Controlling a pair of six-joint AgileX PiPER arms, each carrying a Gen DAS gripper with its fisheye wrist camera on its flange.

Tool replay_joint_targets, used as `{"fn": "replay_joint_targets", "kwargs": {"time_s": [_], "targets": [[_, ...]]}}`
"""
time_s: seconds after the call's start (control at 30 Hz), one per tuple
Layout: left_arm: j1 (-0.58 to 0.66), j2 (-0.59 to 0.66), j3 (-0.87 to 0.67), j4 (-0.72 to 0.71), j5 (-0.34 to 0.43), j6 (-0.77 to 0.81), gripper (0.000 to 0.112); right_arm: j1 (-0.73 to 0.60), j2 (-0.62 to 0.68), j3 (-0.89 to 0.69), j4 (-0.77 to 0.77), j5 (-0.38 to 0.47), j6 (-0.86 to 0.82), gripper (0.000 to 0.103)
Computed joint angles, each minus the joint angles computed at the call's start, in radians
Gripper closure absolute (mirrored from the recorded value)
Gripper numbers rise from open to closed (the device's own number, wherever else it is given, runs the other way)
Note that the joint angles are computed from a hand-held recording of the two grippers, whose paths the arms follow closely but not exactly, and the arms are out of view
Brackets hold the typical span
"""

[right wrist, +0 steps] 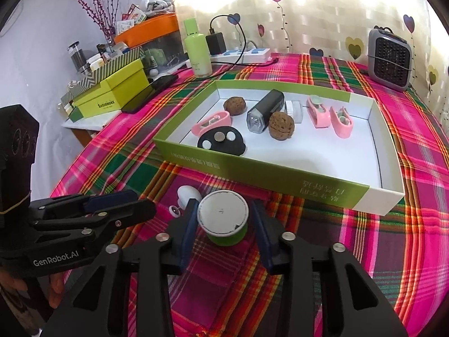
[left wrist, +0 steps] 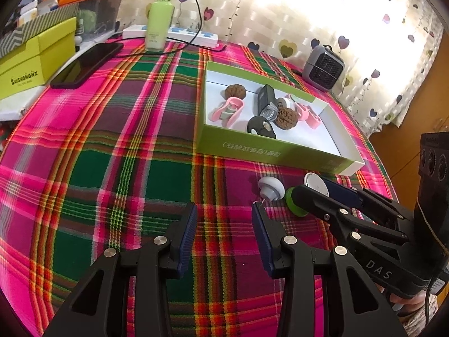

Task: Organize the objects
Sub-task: 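Grasp the white round top on the green stand with the right gripper, then grasp the white mushroom-shaped knob with the left gripper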

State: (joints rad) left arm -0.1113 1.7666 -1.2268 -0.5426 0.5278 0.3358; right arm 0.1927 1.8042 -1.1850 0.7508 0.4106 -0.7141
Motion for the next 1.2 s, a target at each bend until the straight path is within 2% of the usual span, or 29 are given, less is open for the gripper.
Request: {"fn": "replay_joint_targets", "kwargs": {"time_s": [0.6, 0.93, 1.2], "targets": [[-0.042, 0.039, -0.072, 0.010, 0.034, 0.017, 0.074, -0.048, -0.053, 0.060, 0.067, -0.002, -0.078, 0.068], [-0.096, 0.092, -0.148, 0.123, 0.045, -0.055, 0.074, -0.076, -0.078, 0.089, 0.101, 0.002, -0.107, 0.068], [-0.104, 0.104, -0.163, 0.140, 0.041, -0.079, 0.074, -0.090, -0.079, 0.093, 0.128, 0.013, -0.135, 0.068]]}}
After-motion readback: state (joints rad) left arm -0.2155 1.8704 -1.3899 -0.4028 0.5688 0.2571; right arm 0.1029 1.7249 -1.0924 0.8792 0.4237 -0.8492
